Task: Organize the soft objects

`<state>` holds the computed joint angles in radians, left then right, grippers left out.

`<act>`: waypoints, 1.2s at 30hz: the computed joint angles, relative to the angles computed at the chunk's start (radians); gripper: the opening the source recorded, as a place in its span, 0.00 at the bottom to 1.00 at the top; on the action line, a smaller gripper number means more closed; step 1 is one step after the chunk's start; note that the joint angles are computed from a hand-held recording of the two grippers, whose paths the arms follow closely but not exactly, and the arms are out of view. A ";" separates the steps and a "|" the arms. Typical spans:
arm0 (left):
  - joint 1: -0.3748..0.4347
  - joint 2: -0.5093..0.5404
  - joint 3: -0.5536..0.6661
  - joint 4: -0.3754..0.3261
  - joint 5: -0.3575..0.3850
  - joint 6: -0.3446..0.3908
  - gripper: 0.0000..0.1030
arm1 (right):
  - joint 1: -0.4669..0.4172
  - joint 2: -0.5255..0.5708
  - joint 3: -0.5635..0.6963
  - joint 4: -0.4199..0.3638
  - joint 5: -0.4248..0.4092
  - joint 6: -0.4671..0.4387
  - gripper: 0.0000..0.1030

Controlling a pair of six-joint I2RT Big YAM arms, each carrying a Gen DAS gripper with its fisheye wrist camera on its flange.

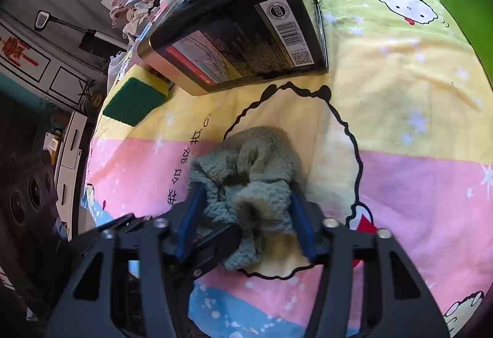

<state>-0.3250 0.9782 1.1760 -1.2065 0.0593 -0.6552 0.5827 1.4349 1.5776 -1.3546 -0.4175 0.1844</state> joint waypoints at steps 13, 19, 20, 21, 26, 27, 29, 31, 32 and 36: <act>-0.082 0.081 0.154 0.027 -0.069 0.126 0.20 | -0.063 -0.076 0.011 0.094 -0.010 0.046 0.22; -0.149 0.180 0.315 0.073 -0.096 0.229 0.20 | -0.156 -0.112 0.076 0.131 0.042 0.058 0.22; -0.161 0.208 0.353 0.082 -0.100 0.251 0.20 | -0.177 -0.115 0.090 0.139 0.048 0.059 0.22; -0.170 0.233 0.383 0.090 -0.102 0.265 0.20 | -0.196 -0.115 0.103 0.146 0.051 0.062 0.22; -0.196 0.350 0.524 0.122 -0.054 0.329 0.20 | -0.309 -0.100 0.173 0.159 0.057 0.079 0.22; -0.202 0.382 0.560 0.127 -0.040 0.343 0.20 | -0.330 -0.097 0.181 0.161 0.058 0.077 0.22; -0.211 0.432 0.612 0.133 -0.017 0.361 0.20 | -0.376 -0.083 0.206 0.164 0.066 0.085 0.22; -0.214 0.504 0.689 0.120 0.010 0.379 0.20 | -0.406 -0.076 0.213 0.172 0.069 0.105 0.22; -0.214 0.538 0.726 0.110 0.023 0.390 0.20 | -0.425 -0.069 0.213 0.182 0.069 0.119 0.22; -0.218 0.633 0.810 0.094 0.071 0.412 0.20 | -0.466 -0.052 0.196 0.217 0.082 0.178 0.22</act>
<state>-0.5432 1.6107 1.9858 -1.1129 0.1300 -0.2431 0.1165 1.3827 1.7736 -1.1378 -0.3356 0.3622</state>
